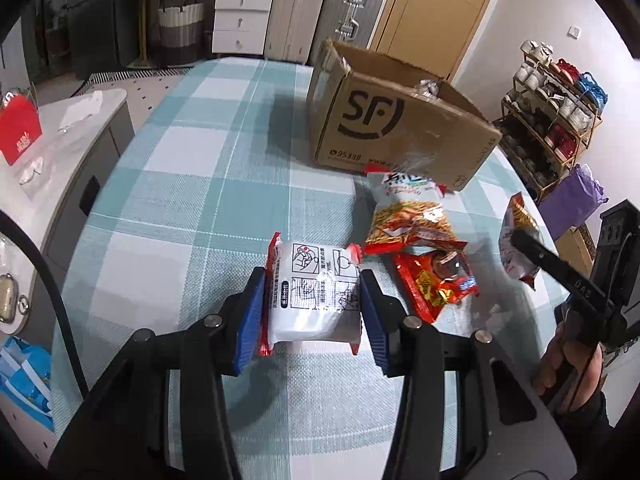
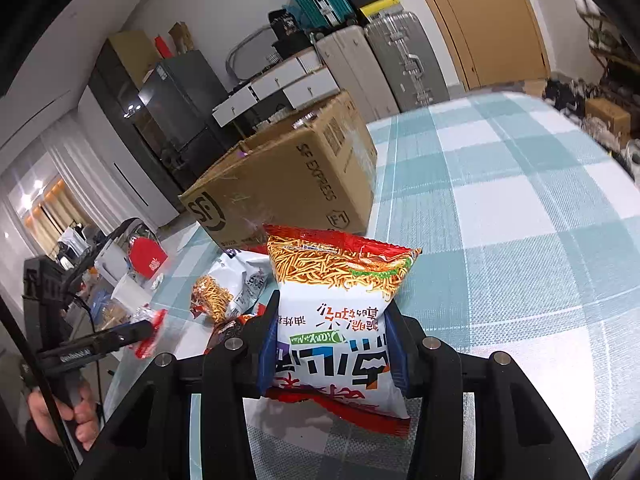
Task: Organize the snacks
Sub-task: 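Grasp the white-red snack pack with the left tool while the right tool holds the noodle bag, then lift both held packs and carry them over the SF box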
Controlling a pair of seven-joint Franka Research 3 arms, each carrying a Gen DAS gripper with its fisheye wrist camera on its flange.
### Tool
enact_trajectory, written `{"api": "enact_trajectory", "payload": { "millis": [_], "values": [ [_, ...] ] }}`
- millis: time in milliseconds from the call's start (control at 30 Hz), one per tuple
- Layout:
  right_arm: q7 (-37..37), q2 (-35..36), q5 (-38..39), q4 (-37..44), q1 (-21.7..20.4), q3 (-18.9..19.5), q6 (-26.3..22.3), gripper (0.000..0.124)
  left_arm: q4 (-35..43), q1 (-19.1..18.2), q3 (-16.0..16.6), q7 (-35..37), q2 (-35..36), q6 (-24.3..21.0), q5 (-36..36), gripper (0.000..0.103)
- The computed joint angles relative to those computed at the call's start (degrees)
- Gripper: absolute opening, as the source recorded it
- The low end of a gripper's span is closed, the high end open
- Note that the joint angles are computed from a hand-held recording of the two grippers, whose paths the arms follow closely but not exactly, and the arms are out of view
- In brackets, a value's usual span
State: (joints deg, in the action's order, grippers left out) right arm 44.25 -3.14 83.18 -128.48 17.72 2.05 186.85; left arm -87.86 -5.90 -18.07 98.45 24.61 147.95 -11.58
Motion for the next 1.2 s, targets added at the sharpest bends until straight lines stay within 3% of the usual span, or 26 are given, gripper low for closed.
{"api": "enact_trajectory", "payload": {
  "millis": [100,233,300,500,633,933,1200],
  "values": [
    [3.4,-1.4,-3.7,-1.8,0.5,0.4,0.1,0.045,-1.6,0.8,-0.7,1.0,-1.7,0.7,-1.4,0.043],
    [-5.4,-3.6,4.8,-0.8,3.1,-1.0,0.4,0.045,-3.2,1.5,-1.4,3.2,-3.7,1.6,-3.9,0.043],
    [-6.2,-4.9,5.1,-1.0,2.7,0.0,0.8,0.045,-3.7,1.3,-1.5,4.2,-4.6,1.9,-4.7,0.043],
    [7.9,-9.9,-11.8,-4.0,-0.9,3.8,0.3,0.045,-3.7,0.6,-1.9,7.8,-6.6,2.9,-6.6,0.043],
    [23.8,-13.4,-26.6,-5.2,-12.1,11.7,-5.8,0.045,-4.3,0.3,-2.3,10.8,-8.8,5.1,-9.3,0.043],
    [28.1,-15.8,-33.8,-0.1,-6.5,3.9,-13.5,0.045,1.0,-1.8,-1.5,12.4,-9.5,4.8,-10.2,0.043],
    [27.3,-14.1,-39.9,7.5,-0.9,-2.9,-16.5,0.045,14.5,-4.2,-0.5,9.2,-3.6,-1.0,-5.3,0.043]
  ]
}}
